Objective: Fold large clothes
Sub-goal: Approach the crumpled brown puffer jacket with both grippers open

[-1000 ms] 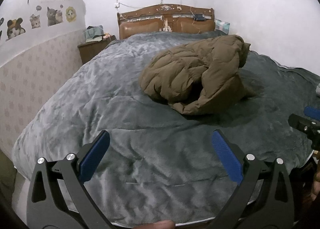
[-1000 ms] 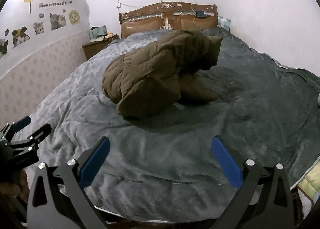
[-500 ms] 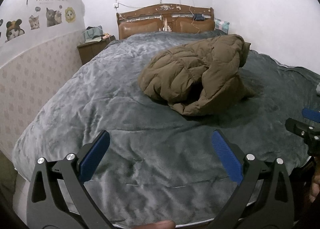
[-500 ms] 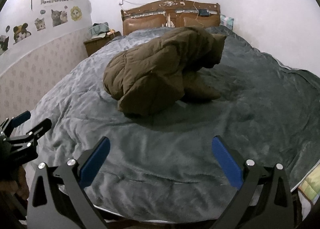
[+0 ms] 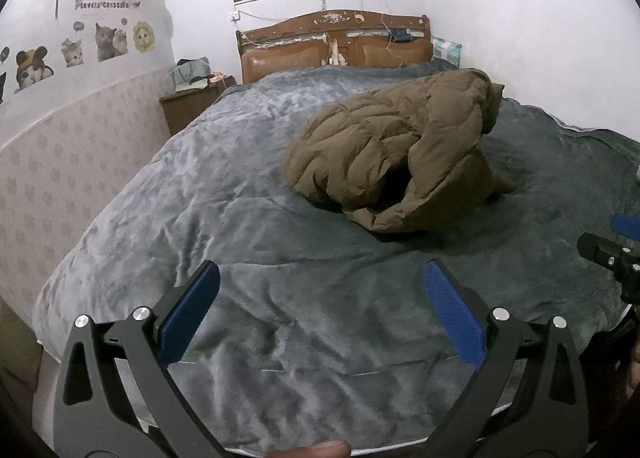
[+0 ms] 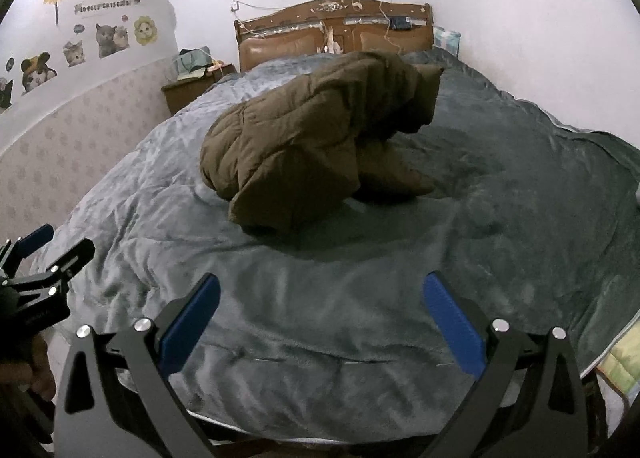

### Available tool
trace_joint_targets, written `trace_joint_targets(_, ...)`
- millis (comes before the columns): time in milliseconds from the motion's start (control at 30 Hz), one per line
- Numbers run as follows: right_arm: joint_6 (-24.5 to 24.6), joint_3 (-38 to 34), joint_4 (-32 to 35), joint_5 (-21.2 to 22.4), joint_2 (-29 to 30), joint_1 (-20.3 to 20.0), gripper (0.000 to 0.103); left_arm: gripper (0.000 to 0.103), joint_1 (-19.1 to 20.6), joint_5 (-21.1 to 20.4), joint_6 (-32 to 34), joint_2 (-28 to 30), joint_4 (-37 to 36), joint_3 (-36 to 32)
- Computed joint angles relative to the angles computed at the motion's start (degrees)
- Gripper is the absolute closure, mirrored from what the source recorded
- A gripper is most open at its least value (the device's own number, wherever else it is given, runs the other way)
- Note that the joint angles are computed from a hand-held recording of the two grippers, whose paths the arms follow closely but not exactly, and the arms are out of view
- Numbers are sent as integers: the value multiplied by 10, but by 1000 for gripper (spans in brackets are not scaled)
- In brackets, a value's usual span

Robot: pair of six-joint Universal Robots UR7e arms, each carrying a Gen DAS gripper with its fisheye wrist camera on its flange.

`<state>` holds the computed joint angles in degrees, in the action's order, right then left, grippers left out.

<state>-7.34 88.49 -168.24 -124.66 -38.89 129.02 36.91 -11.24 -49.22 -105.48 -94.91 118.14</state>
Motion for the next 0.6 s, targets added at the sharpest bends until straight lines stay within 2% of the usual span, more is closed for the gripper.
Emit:
trace_joint_targets(100,-5,-3,8,-13,4,1,2,3,-7,7,-9,-12,6,8)
trace_joint_targets(200,11,-7,19,-22,6,4,1,3,-5,-3,-46,-15,60,-5)
trace_joint_targets(367,98,-37,101,-43,14,17,2,3,-8,-15,-95,-5,153,-39)
trace_joint_targets(500,88,-65,98,-85,39,40,2,3,-14,-19,-115,0,182,-44)
trace_joint_targets(600,91,-73,103,-72,45,49,2,3,-16,-28,-99,2,176,-44)
